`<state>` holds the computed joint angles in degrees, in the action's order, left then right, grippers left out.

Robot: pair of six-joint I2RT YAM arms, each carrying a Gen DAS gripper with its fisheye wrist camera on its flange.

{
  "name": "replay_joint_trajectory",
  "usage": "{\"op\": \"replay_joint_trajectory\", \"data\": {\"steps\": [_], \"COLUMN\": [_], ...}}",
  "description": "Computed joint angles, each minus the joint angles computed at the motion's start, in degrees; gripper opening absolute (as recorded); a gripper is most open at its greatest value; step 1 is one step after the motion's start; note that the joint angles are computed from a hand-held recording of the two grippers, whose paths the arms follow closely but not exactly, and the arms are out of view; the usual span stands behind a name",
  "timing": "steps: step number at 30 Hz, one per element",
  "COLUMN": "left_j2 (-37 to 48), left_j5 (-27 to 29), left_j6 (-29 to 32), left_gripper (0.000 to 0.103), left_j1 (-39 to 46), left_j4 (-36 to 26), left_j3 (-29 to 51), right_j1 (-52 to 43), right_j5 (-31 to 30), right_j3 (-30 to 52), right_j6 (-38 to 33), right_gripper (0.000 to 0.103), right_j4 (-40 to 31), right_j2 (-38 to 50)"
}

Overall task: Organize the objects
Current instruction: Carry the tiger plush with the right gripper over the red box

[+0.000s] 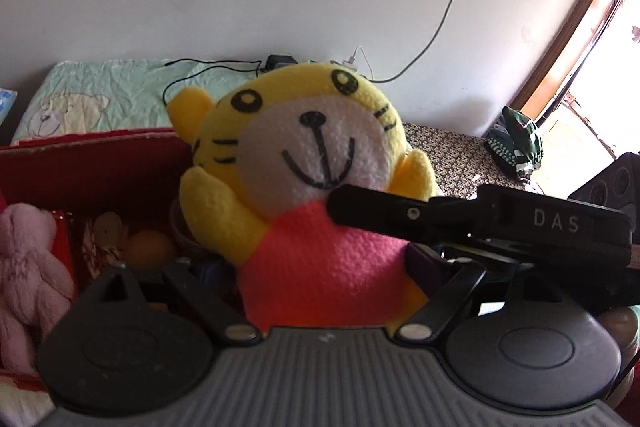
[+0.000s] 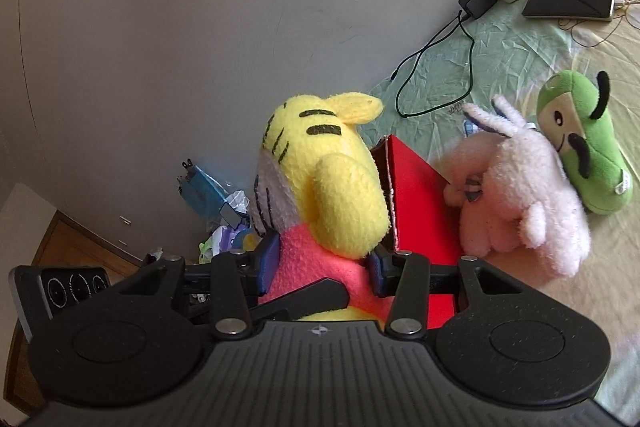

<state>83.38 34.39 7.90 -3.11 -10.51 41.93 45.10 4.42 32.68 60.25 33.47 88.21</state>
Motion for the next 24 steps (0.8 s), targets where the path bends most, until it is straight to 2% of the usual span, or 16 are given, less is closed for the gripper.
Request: {"op": "replay_joint_trajectory", "data": {"steps": [4,9,14,24], "left_j2": [4.18,11.4,15.92,21.21], "left_j5": [2.14,4.25,4.5,2.22], "left_j6": [3.4,5.96,8.4,12.99], "left_gripper": [0.088,0.089,0.089,0.09], "left_j1": [4.08,7.19,8.43,8.97], "left_j4": [-0.54,-1.49,-1.52,-3.1], "left_j3": [2.37,6.11,8.7,11.64], "right_j1": [1.81,4.11,4.57,6.37], "right_j5": [3.29,8.06,10.62,14.88], "right_j3": [5.43,11.53,15.71,27.99], "right_j6": [-0.59,-0.68,0.17,-2.4], "right_gripper": [0.047,0.046,0.046,0.046], "right_j4": [-0.17,-4.03,-6.41,-23.96], "right_j2": [6.72,12.54,16.7,21.55]}}
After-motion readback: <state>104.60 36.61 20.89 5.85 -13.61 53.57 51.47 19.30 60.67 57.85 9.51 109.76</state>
